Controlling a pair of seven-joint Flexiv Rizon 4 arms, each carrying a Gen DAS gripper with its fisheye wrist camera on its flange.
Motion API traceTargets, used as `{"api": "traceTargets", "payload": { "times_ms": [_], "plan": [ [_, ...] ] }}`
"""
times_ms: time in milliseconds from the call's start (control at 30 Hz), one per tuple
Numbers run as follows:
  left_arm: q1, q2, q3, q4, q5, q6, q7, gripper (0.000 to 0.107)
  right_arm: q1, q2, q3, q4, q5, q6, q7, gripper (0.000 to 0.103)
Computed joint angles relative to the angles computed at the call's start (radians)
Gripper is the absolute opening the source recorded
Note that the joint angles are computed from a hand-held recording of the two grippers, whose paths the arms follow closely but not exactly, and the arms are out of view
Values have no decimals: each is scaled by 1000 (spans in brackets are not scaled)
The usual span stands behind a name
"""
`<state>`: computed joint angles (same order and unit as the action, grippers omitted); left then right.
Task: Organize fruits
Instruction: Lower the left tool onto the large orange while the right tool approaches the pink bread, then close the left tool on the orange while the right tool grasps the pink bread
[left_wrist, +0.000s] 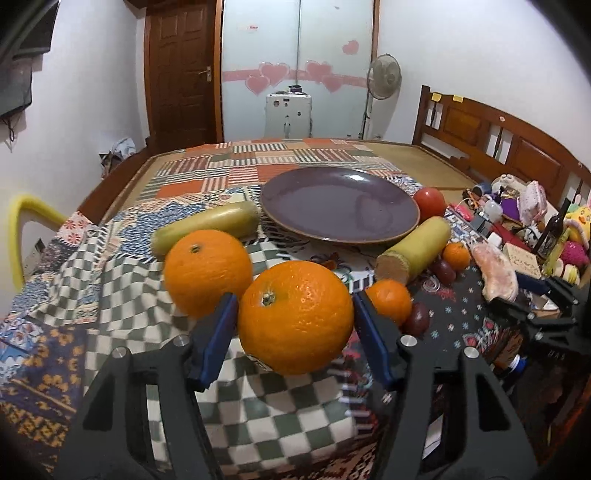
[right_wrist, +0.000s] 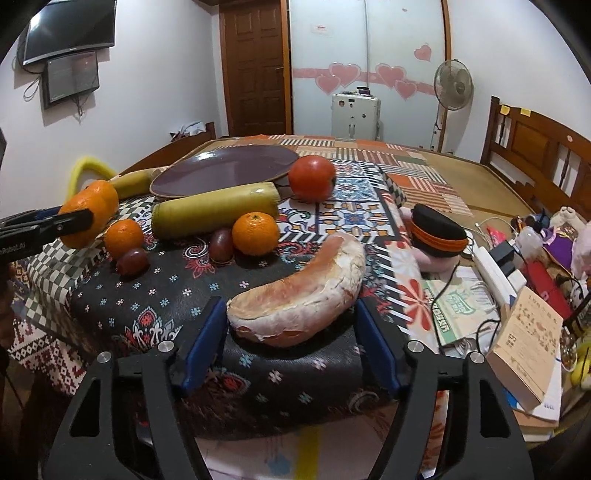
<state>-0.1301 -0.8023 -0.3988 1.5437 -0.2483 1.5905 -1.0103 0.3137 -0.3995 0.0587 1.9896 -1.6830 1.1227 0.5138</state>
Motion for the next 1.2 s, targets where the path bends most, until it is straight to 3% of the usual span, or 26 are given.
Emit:
{"api": "traceTargets", "payload": {
  "times_ms": [200, 367, 700, 833, 967, 1200],
  "plan": [
    [-29, 16, 53, 24, 16, 4, -3, 63, 11, 18, 2, 24, 41, -54, 13, 68],
    [-71, 3, 101, 4, 36, 29, -19, 64, 2, -2, -6, 1, 37, -27, 34, 69],
    [-57, -27, 73, -38, 34, 12, -29, 64, 6, -34, -32, -40, 49, -21, 45, 85],
    [-33, -43, 31, -58, 10, -61, -10, 65, 22, -45, -34, -51, 90, -61, 7, 85],
    [-64, -53, 61, -69, 4, -43, -11, 65, 49, -45, -37, -49, 108, -102, -43, 81],
    [-36, -58, 21, -68, -15, -53, 8, 65, 8, -15, -33, -14, 39, -17, -52, 76]
  ]
}}
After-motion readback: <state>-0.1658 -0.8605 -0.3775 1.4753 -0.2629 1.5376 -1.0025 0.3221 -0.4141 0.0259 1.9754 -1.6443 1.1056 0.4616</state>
